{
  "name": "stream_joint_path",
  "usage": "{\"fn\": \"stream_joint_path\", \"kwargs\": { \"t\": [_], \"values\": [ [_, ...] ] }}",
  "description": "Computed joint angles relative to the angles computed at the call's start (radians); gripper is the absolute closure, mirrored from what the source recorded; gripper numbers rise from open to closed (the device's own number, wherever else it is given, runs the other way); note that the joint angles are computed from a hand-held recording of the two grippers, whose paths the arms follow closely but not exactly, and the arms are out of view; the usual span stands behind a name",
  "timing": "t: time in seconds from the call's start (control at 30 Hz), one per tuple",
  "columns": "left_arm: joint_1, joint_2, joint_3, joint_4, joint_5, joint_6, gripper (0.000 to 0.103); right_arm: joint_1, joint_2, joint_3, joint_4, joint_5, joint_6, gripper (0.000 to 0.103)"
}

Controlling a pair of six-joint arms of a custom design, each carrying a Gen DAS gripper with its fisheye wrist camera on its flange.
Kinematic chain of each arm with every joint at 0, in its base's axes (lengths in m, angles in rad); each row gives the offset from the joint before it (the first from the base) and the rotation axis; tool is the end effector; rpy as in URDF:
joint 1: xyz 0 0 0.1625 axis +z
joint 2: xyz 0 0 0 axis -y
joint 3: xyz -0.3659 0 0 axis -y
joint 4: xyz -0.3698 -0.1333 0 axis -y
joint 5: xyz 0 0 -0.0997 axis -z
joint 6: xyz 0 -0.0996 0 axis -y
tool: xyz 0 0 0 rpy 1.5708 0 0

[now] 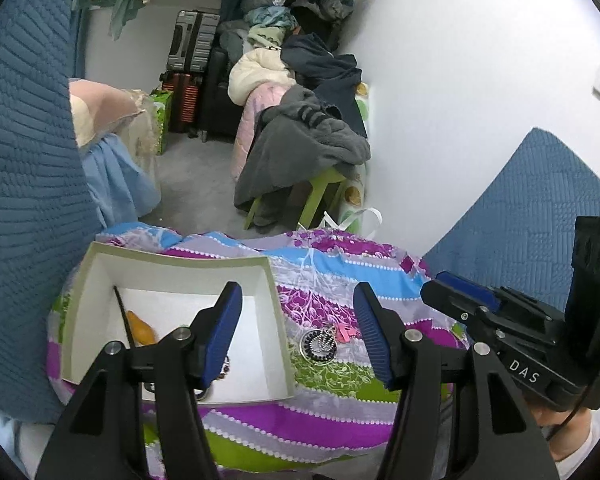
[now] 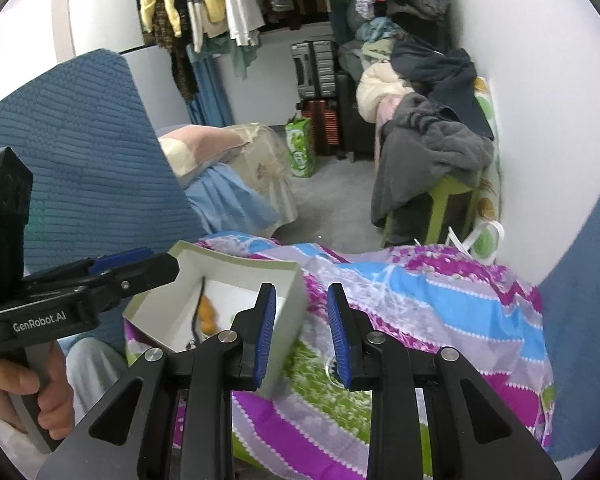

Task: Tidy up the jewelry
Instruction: 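Move both grippers back over the remaining jewelry on the sheet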

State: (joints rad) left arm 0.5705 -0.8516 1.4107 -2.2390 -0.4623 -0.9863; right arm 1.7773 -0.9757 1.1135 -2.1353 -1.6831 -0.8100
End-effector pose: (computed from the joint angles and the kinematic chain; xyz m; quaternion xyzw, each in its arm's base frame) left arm -0.4341 -0.5428 0.2083 -0.0228 0.8492 -0.4656 0.2481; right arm 0.2637 -0.6632 0.3659 0.4645 -0.8582 0.1856 0.1152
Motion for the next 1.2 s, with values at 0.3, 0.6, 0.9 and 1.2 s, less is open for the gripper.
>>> {"fn": "stream_joint_path", "kwargs": {
  "t": [0.3,0.6,0.9,1.2],
  "values": [
    [0.024,0.128,-0.058,-0.162,-0.069,0.073,0.045,-0.072,0.005,-0.017,-0.031,0.012,-0.033,0.078],
    [0.072,0.246,-0.143,-0.192,-0.176,0.103,0.055,-0.155,0.079,-0.098,0.042,0.000,-0.050,0.078],
    [0.122,0.309,-0.192,-0.160,-0.252,0.078,0.069,-0.202,0.242,-0.294,0.223,-0.032,-0.052,0.078],
    [0.164,0.355,-0.238,-0.113,-0.277,0.059,0.072,-0.193,0.426,-0.517,0.378,-0.112,-0.103,0.078]
  ]
}}
